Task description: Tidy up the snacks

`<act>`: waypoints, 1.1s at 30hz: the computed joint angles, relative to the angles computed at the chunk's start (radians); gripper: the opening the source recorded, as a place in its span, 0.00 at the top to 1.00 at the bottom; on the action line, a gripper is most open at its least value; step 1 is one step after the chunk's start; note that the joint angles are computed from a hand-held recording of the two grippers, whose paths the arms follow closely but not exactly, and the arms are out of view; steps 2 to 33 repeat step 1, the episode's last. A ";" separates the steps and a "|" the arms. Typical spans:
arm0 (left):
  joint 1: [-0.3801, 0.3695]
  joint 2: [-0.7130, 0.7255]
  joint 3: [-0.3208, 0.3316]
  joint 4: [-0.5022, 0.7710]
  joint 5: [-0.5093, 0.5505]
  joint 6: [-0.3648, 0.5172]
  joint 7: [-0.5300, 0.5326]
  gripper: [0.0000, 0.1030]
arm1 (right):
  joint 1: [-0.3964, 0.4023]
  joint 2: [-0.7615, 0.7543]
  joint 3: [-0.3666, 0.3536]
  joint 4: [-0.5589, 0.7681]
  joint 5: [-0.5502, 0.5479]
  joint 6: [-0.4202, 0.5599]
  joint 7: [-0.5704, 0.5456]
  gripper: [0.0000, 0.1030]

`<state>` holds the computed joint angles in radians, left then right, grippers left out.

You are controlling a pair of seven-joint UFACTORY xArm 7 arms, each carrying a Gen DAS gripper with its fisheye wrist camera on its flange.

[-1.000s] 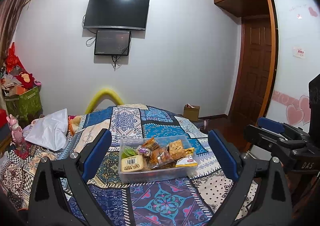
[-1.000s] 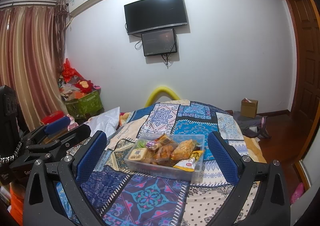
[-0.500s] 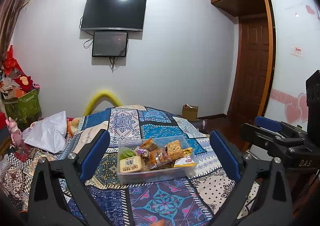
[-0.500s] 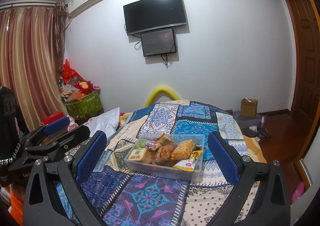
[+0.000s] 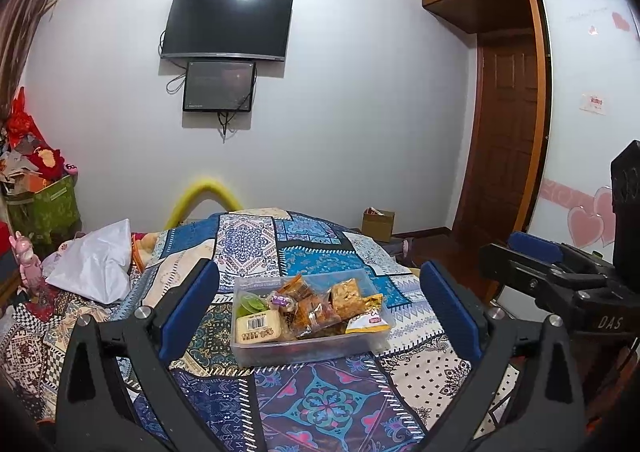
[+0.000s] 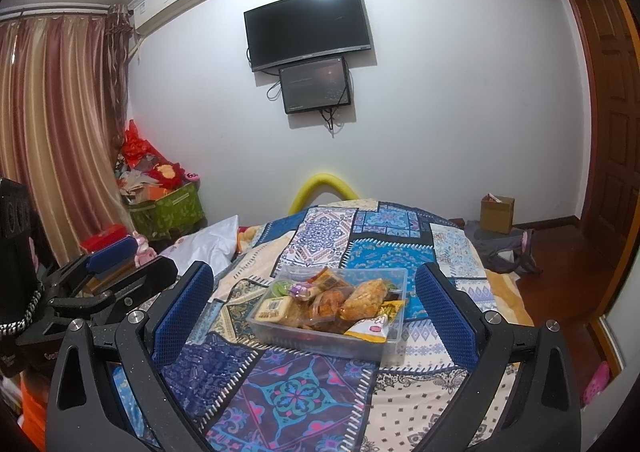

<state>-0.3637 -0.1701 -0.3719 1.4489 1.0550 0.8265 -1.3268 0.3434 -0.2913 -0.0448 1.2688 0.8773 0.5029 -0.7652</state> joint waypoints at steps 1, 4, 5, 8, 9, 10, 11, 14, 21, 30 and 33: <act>0.000 -0.001 0.001 -0.001 -0.002 -0.001 0.001 0.01 | -0.001 0.001 0.001 0.001 -0.002 -0.001 0.001 0.02; 0.000 -0.001 0.001 -0.001 -0.002 -0.001 0.001 0.01 | -0.001 0.001 0.001 0.001 -0.002 -0.001 0.001 0.02; 0.000 -0.001 0.001 -0.001 -0.002 -0.001 0.001 0.01 | -0.001 0.001 0.001 0.001 -0.002 -0.001 0.001 0.02; 0.000 -0.001 0.001 -0.001 -0.002 -0.001 0.001 0.01 | -0.001 0.001 0.001 0.001 -0.002 -0.001 0.001 0.02; 0.000 -0.001 0.001 -0.001 -0.002 -0.001 0.001 0.01 | -0.001 0.001 0.001 0.001 -0.002 -0.001 0.001 0.02; 0.000 -0.001 0.001 -0.001 -0.002 -0.001 0.001 0.01 | -0.001 0.001 0.001 0.001 -0.002 -0.001 0.001 0.02; 0.000 -0.001 0.001 -0.001 -0.002 -0.001 0.001 0.01 | -0.001 0.001 0.001 0.001 -0.002 -0.001 0.001 0.02; 0.000 -0.001 0.001 -0.001 -0.002 -0.001 0.001 0.01 | -0.001 0.001 0.001 0.001 -0.002 -0.001 0.001 0.02; 0.000 -0.001 0.001 -0.001 -0.002 -0.001 0.001 0.01 | -0.001 0.001 0.001 0.001 -0.002 -0.001 0.001 0.02; 0.000 -0.001 0.001 -0.001 -0.002 -0.001 0.001 0.01 | -0.001 0.001 0.001 0.001 -0.002 -0.001 0.001 0.02; 0.000 -0.001 0.001 -0.001 -0.002 -0.001 0.001 0.01 | -0.001 0.001 0.001 0.001 -0.002 -0.001 0.001 0.02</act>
